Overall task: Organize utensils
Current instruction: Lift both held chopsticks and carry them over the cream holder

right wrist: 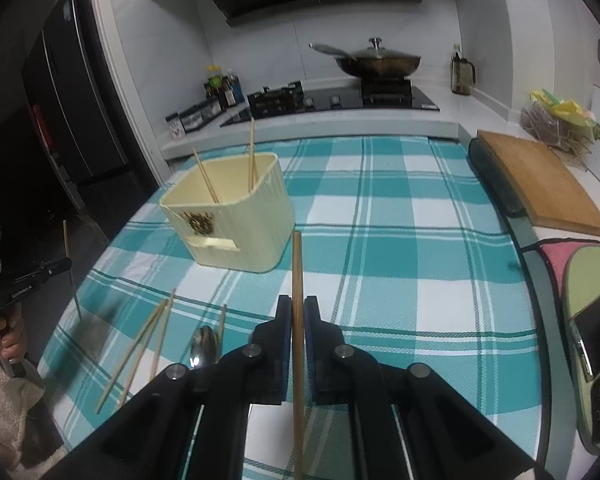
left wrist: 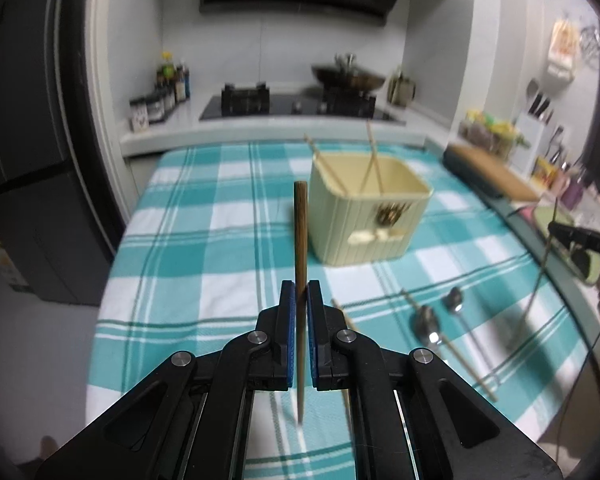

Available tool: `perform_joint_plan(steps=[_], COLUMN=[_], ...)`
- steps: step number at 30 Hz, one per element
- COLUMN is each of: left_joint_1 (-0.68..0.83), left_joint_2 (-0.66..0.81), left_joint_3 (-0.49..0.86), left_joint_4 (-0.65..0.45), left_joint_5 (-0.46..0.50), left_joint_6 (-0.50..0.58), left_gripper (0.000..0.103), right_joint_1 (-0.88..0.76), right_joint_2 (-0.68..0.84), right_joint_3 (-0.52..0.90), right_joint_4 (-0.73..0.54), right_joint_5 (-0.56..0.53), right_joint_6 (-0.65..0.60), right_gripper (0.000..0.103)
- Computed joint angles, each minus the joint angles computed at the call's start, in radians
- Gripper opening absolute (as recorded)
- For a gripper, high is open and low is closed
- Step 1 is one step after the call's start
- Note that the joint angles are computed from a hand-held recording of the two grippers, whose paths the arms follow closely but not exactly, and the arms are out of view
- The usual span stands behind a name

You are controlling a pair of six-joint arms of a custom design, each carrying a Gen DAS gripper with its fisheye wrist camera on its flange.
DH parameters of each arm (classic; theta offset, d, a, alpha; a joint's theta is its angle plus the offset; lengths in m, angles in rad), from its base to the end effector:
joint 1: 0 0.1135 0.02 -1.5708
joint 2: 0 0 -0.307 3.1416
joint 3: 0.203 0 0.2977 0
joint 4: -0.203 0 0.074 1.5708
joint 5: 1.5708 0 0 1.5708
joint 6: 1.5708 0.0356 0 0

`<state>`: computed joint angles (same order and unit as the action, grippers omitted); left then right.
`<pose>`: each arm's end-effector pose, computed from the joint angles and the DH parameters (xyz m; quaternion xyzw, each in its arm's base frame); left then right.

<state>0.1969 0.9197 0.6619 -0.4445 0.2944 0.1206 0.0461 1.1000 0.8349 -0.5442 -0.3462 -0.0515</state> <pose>0.2116 0.0317 0.2716 0.0274 0.8991 -0.0656 0.4320 0.2512 0.0237 0.2908 -0.1085 0.9103 0.1589 0.3665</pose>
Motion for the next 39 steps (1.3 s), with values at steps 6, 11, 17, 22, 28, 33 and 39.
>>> perform_joint_plan(steps=[6,11,17,22,28,33,39], left_joint_1=[0.071,0.076,0.091,0.097,-0.008,-0.129,-0.214], left_joint_2=[-0.087,-0.091,-0.089,-0.048,0.08,0.322,0.52], left_joint_3=[0.01,0.022,0.034,0.114,0.307,0.495,0.568], left_joint_4=[-0.008,-0.019,-0.062,-0.064,0.054,0.128,0.218], left_joint_5=[0.084,0.085,0.104,0.154,0.098,-0.024,-0.142], left_joint_6=[-0.047,-0.061,-0.024,-0.05,-0.187,-0.312,-0.371], left_gripper=[0.004,0.004,0.004,0.004,0.004,0.004,0.004], right_joint_1=[0.013,0.049,0.078,0.093,0.141,0.197,0.264], right_joint_2=[-0.128,-0.15,-0.1,-0.044,0.08,0.202,0.291], right_joint_3=[-0.031,-0.014,0.061,0.123,0.282,0.422,0.419], right_joint_4=[0.045,0.076,0.03,0.015,0.076,0.181,0.415], right_joint_5=[0.006,0.047,0.099,0.125,0.189,0.229,0.249], right_joint_6=[0.064,0.105,0.063,0.033,0.03,0.062,0.106], right_gripper=[0.006,0.006,0.006,0.006,0.006,0.006,0.006])
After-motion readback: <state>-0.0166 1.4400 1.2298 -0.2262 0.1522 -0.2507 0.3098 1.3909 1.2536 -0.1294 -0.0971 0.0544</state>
